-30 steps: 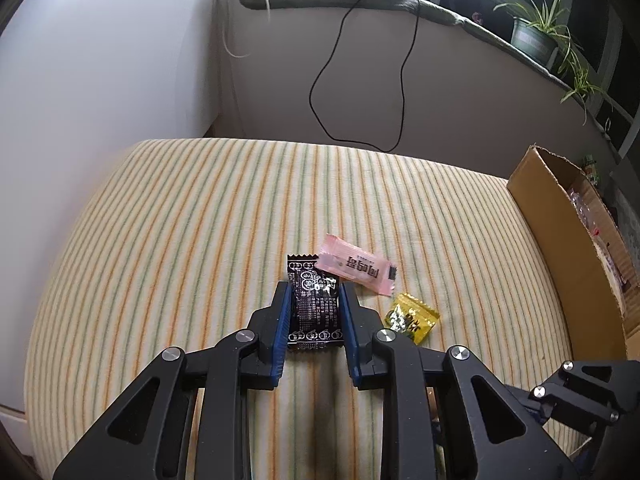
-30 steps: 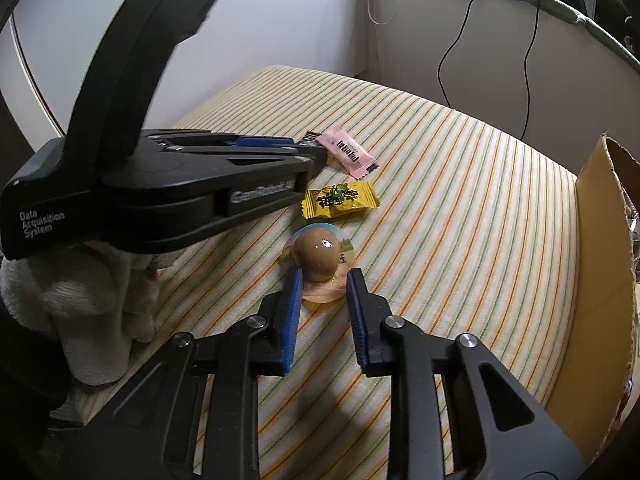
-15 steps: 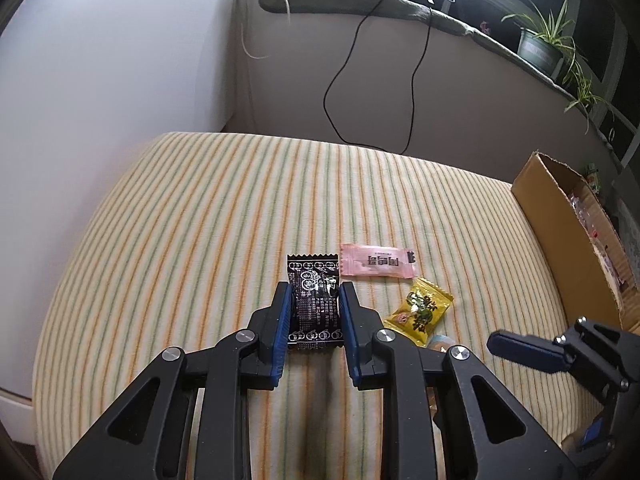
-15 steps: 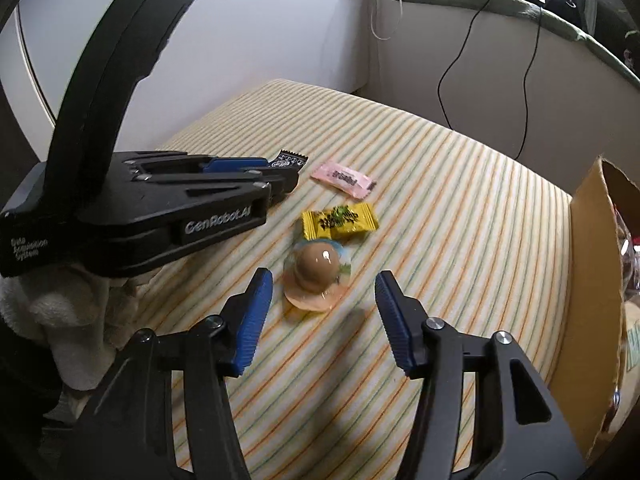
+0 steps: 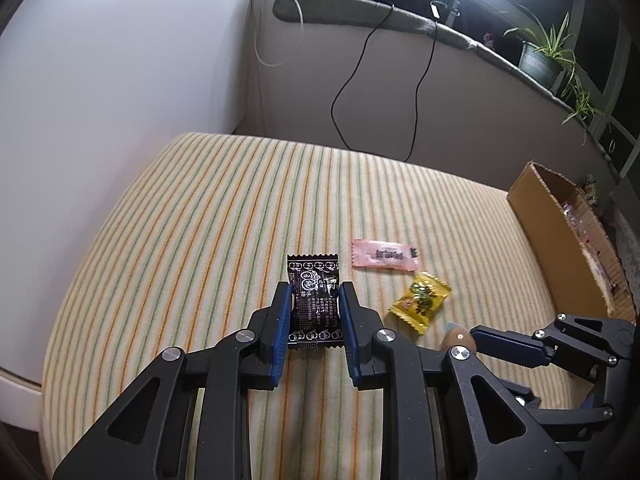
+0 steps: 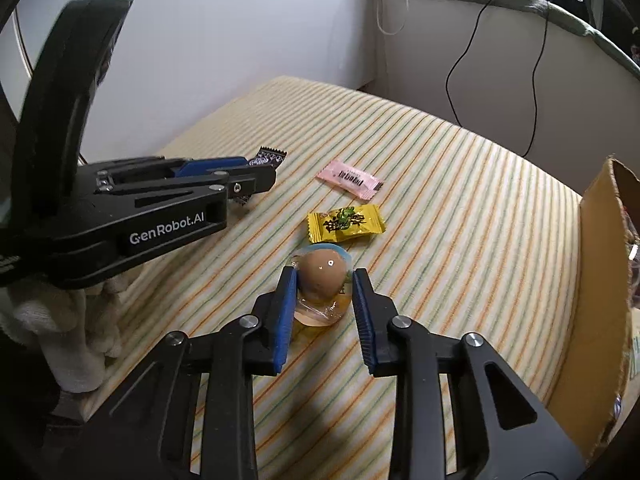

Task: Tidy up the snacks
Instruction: 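Carry the black candy and chocolate ball over the box with both tools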

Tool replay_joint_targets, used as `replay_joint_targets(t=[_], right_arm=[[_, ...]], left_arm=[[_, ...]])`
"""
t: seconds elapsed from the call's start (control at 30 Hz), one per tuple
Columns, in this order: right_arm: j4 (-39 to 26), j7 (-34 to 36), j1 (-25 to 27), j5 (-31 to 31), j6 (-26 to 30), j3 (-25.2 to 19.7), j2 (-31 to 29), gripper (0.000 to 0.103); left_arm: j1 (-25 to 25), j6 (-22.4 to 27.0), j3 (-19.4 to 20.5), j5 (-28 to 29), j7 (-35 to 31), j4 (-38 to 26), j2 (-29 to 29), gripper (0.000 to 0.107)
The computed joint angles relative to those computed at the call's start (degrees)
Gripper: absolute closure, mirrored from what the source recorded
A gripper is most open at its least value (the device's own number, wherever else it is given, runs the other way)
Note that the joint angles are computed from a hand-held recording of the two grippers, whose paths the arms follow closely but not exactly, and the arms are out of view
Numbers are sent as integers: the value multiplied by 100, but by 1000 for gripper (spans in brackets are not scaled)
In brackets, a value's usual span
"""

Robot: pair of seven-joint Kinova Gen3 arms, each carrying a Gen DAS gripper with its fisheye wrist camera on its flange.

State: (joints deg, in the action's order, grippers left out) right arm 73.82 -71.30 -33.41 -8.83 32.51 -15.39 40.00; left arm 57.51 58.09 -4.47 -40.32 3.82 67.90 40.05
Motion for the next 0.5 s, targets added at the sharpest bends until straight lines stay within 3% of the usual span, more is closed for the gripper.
replay_joint_targets(t=[0.3, 0.5], right_arm=[[1174, 588, 903, -657, -684, -637, -858, 74], [1744, 1090, 1662, -1178, -998, -925, -1309, 74]], left_arm=[[271, 98, -34, -278, 44, -298, 17, 85], [445, 97, -30, -375, -277, -932, 252, 85]])
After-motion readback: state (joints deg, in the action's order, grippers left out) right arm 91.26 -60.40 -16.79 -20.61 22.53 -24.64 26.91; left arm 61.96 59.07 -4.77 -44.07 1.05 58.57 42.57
